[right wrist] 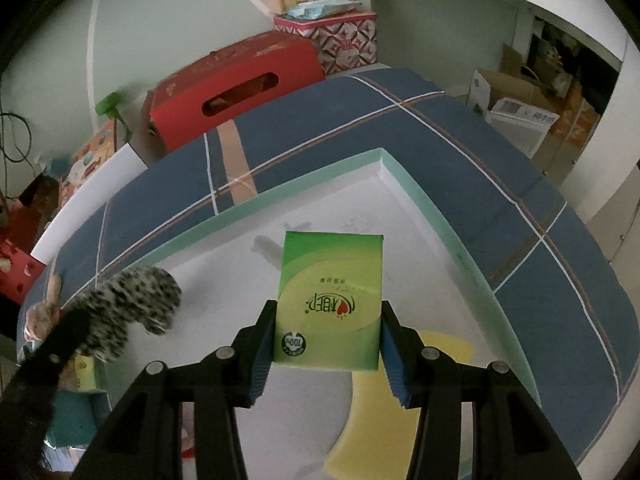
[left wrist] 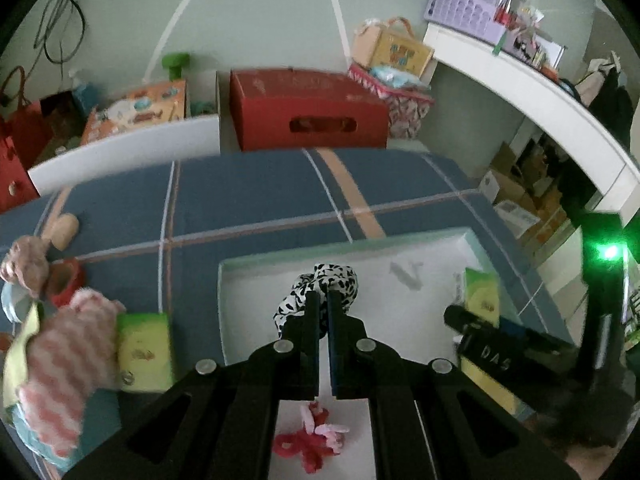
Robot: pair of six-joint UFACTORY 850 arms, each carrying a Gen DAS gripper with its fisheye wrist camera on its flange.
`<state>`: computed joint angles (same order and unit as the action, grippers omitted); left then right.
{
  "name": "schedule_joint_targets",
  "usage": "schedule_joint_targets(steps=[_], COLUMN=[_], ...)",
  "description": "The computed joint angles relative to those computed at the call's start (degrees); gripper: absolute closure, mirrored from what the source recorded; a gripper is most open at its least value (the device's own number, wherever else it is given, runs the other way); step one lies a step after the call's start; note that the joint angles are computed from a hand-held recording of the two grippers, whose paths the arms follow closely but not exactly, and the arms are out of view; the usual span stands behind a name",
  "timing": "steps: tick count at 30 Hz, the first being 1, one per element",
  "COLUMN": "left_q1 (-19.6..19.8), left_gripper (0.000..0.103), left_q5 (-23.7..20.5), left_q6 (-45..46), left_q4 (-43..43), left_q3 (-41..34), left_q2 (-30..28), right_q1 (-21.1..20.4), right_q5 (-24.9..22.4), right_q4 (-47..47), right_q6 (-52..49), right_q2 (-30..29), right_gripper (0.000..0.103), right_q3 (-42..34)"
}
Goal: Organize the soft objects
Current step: 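Carry the scrunchie with the left tool into the tray while the right tool places the green box there, then withdraw both open tools from the tray toward the remaining pile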
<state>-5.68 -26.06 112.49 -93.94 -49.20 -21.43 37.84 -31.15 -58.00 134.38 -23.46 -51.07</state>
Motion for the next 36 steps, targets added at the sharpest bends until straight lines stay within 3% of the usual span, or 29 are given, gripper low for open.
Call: schedule_joint_targets(steps=[12, 14, 16, 17, 19, 23, 26, 33, 36], left_q1=[-0.6, -0.5, -0.2, 0.0, 0.5, 1.9, 3.1, 4.3, 4.0], left_gripper=[0.098, 0.09, 0.062, 0.057, 0.054, 0.045, 0.043, 0.041, 0.041], left_q5=[3.1, 3.0, 3.3, 3.6, 4.2, 2.7, 1.5, 1.9, 4.0], left_q6=[-15.8, -17.8, -19.3, -18.5, -13.9, -15.0, -17.2, -20.0, -22.7], left_q4=[16.5, 18.7, 20.1, 19.0, 14.2, 14.7, 16.1, 18.3, 20.3], left_q3=[0.0, 0.0, 0.2, 0.6, 1.8, 1.8, 1.6, 1.7, 1.7], left_q2=[-0.3, -0.2, 0.3, 0.7, 2.1, 3.0, 3.3, 4.7, 4.9], right_q1=[0.3, 0.7, 1.3, 1.4, 1.6, 1.8, 2.2, 3.0, 3.3], right_q5=[0.2, -0.9, -2.2, -2.7, -3.4, -4.4, -5.7, -7.2, -7.4], right_q4=[3.1, 3.3, 3.5, 3.8, 4.7, 6.6, 6.6, 6.2, 5.6], right_q6=[-4.5, -4.8, -5.0, -5.5, -6.6, -9.1, -9.0, -9.0, -9.1], right_q2=[-0.3, 0.1, 0.5, 0.7, 0.8, 0.8, 1.1, 1.4, 1.3], right_gripper=[0.048, 0.036, 0.035, 0.035, 0.034, 0.025, 0.016, 0.015, 0.015], right_q3=[-0.9, -1.0, -1.1, -1.2, -1.5, -2.0, -2.1, -2.5, -2.9])
